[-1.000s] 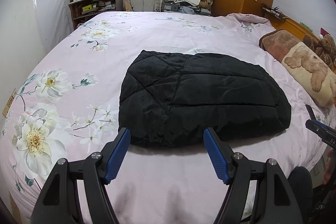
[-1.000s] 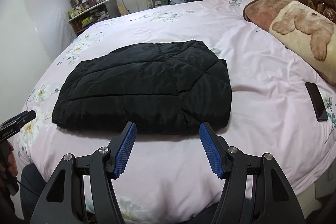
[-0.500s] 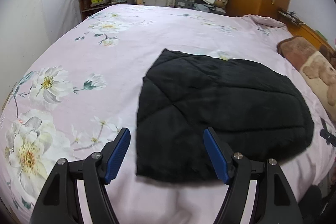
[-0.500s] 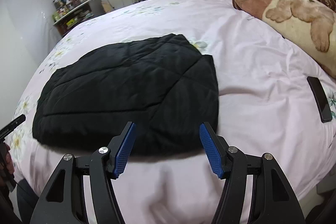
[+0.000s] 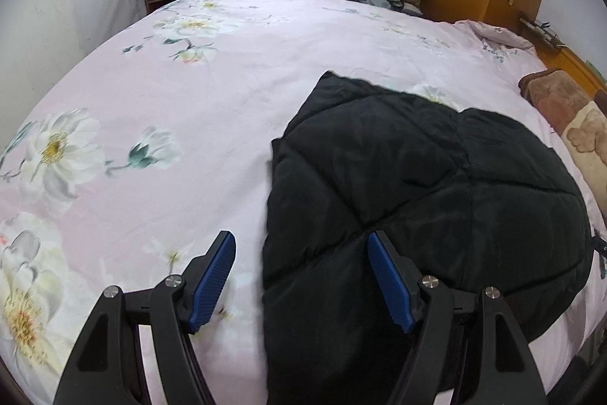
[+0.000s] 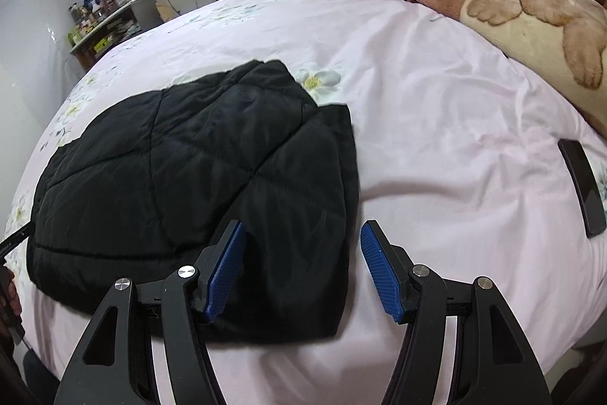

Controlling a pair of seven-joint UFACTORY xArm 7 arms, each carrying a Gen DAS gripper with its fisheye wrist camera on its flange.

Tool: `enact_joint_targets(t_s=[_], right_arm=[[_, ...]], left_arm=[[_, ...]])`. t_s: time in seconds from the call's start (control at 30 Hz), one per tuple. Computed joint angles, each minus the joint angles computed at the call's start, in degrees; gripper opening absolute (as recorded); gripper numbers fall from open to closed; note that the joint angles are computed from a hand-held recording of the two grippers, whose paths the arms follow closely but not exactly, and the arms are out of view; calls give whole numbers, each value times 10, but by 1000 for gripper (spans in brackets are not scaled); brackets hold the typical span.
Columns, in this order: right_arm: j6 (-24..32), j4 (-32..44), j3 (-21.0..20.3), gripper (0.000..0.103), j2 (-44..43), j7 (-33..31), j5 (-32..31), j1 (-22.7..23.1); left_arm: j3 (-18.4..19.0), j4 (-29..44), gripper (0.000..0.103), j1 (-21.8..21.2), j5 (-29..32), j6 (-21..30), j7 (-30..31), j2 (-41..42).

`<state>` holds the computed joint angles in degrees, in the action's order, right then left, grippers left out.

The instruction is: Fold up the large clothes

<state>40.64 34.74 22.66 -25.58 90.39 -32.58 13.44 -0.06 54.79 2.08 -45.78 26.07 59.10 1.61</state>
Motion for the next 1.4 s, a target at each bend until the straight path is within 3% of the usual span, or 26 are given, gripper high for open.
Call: enact_joint_targets(t_s=[0.13, 0.27, 0.4, 0.6, 0.7, 0.93, 1.03, 1.17, 1.27, 1.4], right_arm=[[-14, 14, -6, 63, 28, -3, -29, -18], [-75, -16, -40, 69, 46, 9, 1, -20], [-28, -2, -26, 70, 32, -4, 7, -11], [-58, -13, -16, 70, 27, -15, 9, -4], [-125, -41, -36, 72, 36, -8, 20, -13], [-215, -70, -46, 78, 59, -43, 21, -50], [-256, -78, -53, 83, 72, -60, 29, -62], [-337, -88, -52, 83, 105, -82, 35, -94], [-376, -100, -63, 83, 113, -112, 73, -89], [-421, -130, -32, 77, 99, -116, 99, -113]], left_arm=[[-10, 17, 74, -5, -20, 10, 24, 23], [-19, 16, 74, -8, 1, -7, -3, 26], [-6, 14, 74, 7, -38, 22, 21, 2], [13, 24, 75, 25, -22, 53, 15, 27], [3, 50, 76, 32, -18, 79, -18, 59], [-33, 88, 81, 41, -29, 82, -11, 110], [-37, 110, 87, 56, -37, 115, -12, 133], [-38, 124, 88, 72, -39, 147, -21, 144], [-38, 133, 87, 82, -38, 175, -18, 148], [-38, 129, 87, 92, -54, 194, 0, 148]])
